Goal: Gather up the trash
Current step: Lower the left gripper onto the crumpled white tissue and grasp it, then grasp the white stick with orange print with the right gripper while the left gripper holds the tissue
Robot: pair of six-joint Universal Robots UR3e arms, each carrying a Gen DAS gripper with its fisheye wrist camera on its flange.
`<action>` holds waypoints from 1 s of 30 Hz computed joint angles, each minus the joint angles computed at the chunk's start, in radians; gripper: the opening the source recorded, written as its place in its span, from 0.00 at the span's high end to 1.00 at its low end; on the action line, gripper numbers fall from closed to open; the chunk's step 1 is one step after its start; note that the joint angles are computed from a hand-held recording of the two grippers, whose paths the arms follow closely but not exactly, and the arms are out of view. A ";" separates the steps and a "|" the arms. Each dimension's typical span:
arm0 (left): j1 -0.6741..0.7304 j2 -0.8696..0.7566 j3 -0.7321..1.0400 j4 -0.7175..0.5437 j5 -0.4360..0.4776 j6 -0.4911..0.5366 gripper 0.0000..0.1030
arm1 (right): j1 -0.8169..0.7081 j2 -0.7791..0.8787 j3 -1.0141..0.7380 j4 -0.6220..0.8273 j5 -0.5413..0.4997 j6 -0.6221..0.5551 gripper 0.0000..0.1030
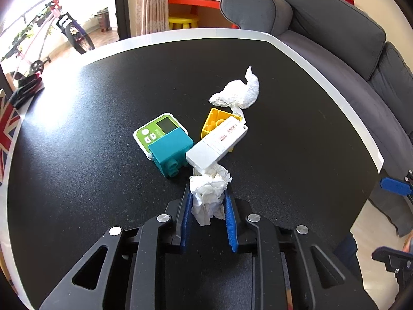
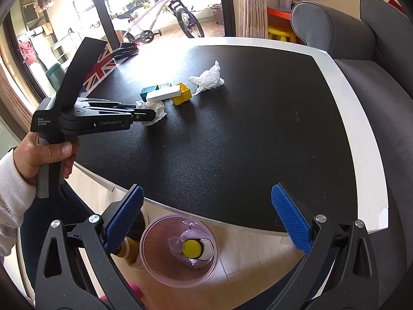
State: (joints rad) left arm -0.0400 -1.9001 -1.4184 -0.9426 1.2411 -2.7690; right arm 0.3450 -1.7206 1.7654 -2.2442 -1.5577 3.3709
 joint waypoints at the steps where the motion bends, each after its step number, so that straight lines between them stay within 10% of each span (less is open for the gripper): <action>1: 0.003 0.006 -0.003 -0.004 -0.003 0.004 0.79 | 0.004 0.005 -0.005 0.000 -0.002 0.000 0.05; 30: 0.155 0.182 -0.094 -0.054 -0.078 0.084 0.80 | 0.108 0.440 -0.508 0.070 -0.070 -0.113 0.05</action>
